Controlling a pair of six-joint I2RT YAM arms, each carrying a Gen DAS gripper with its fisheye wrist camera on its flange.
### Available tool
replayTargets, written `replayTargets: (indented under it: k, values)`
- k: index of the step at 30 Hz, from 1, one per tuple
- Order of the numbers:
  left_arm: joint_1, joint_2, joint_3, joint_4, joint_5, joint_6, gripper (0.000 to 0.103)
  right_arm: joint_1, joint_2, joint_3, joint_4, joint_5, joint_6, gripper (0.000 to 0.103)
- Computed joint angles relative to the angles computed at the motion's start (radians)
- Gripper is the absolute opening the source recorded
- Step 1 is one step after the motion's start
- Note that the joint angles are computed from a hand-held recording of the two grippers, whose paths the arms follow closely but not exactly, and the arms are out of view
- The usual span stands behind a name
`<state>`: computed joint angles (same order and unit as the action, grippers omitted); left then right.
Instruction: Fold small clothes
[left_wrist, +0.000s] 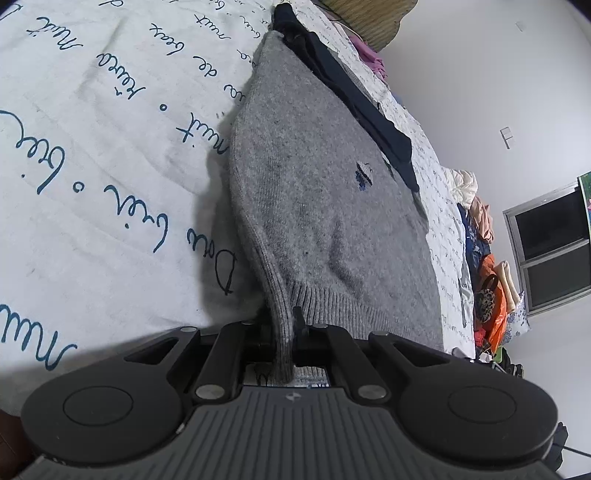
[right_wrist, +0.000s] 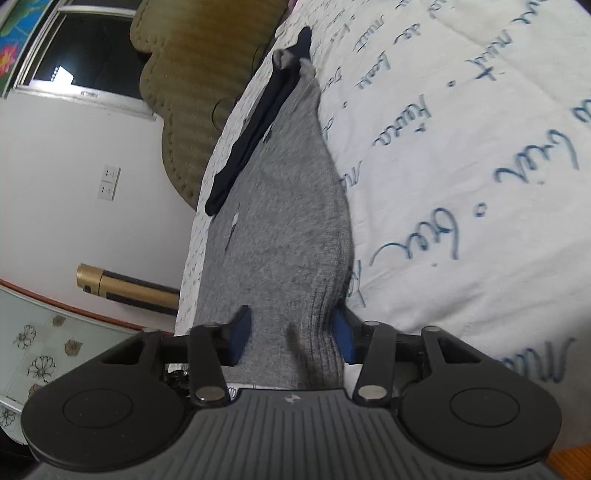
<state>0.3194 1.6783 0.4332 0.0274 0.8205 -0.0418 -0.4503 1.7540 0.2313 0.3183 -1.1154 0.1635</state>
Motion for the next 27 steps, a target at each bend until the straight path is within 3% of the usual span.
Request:
replayTargets:
  k: [1, 6, 7, 8, 9, 12, 14, 18, 21, 25, 27]
  values:
    - [-0.001, -0.001, 0.001, -0.001, 0.002, -0.001, 0.011, 0.010, -0.002, 0.010, -0.032, 0.005, -0.018, 0.026]
    - [0.006, 0.008, 0.012, -0.018, 0.008, 0.011, 0.011, -0.059, -0.099, 0.011, -0.196, 0.051, -0.111, 0.028]
    - [0.005, 0.011, 0.015, -0.020, 0.008, 0.012, 0.011, -0.089, -0.132, 0.020, -0.250, 0.072, -0.138, 0.032]
    - [0.003, 0.015, 0.018, -0.019, 0.009, 0.011, 0.011, -0.115, -0.159, 0.028, -0.290, 0.091, -0.162, 0.045]
    - [0.001, 0.019, 0.020, -0.016, 0.009, 0.010, 0.011, -0.128, -0.165, 0.037, -0.310, 0.100, -0.173, 0.051]
    - [-0.012, 0.024, 0.021, 0.002, 0.007, -0.005, 0.011, -0.065, -0.128, 0.055, -0.268, 0.087, -0.125, 0.063]
    - [-0.015, 0.022, 0.019, 0.005, 0.006, -0.010, 0.011, 0.040, -0.122, 0.067, -0.257, 0.089, -0.096, 0.064]
    - [0.001, 0.027, 0.017, -0.002, 0.018, -0.002, 0.012, 0.131, -0.126, 0.100, -0.357, 0.062, -0.149, 0.063]
    - [0.001, 0.029, 0.017, 0.001, 0.019, -0.002, 0.012, 0.099, -0.069, 0.103, -0.298, 0.048, -0.094, 0.055]
    - [0.003, 0.034, 0.021, -0.003, 0.022, 0.000, 0.012, 0.026, 0.009, 0.076, -0.169, -0.051, -0.014, 0.055]
    - [-0.003, 0.036, 0.023, 0.003, 0.019, -0.008, 0.012, 0.102, -0.017, 0.092, -0.229, 0.023, -0.046, 0.049]
